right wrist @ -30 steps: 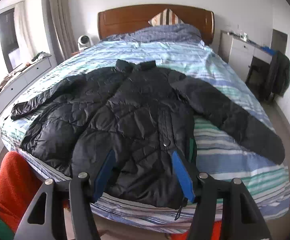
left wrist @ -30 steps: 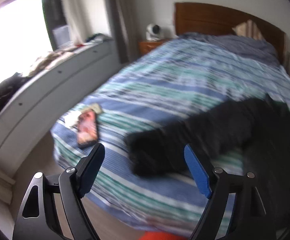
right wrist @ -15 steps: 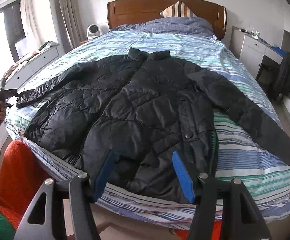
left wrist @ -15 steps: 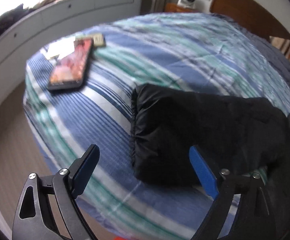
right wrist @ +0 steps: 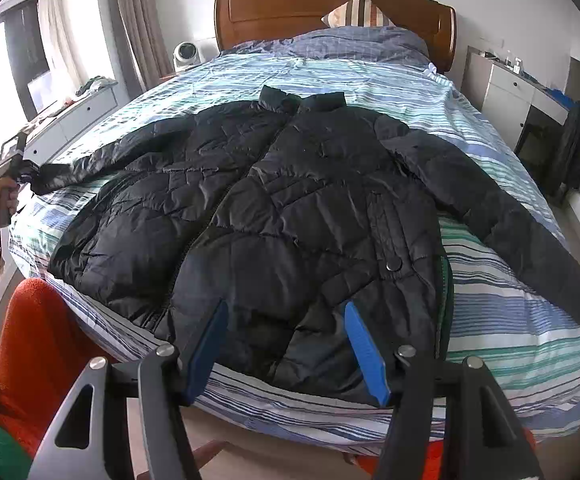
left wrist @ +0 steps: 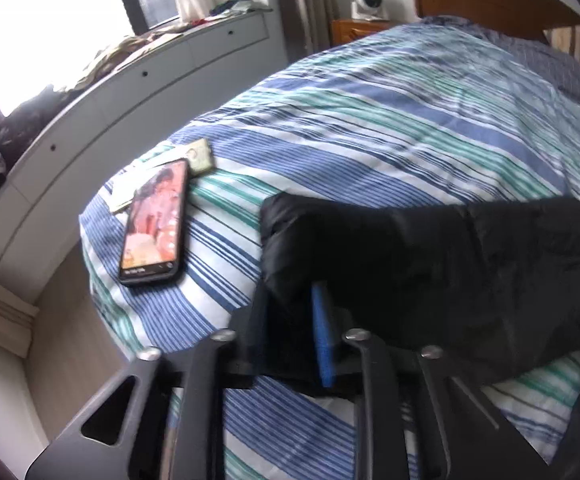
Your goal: Fold large clothes
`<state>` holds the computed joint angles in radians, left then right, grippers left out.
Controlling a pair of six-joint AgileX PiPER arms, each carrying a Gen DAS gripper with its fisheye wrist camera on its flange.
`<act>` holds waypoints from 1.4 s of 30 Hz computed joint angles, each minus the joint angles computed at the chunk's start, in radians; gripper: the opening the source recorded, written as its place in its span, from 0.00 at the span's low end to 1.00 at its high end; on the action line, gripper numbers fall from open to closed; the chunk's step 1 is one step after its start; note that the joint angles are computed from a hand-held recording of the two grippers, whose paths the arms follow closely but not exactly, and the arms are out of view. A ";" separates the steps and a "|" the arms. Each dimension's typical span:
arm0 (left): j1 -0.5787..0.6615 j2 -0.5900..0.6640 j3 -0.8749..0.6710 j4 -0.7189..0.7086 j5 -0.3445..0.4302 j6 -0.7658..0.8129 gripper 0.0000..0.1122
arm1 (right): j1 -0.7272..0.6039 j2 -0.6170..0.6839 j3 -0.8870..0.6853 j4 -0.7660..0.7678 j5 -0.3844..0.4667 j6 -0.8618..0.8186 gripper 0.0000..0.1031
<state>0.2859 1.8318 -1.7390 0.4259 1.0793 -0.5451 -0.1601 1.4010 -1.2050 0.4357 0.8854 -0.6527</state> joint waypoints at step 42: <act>-0.698 -0.320 0.529 -0.387 -0.185 0.122 0.18 | -0.324 0.342 -0.161 0.143 0.208 -0.072 0.25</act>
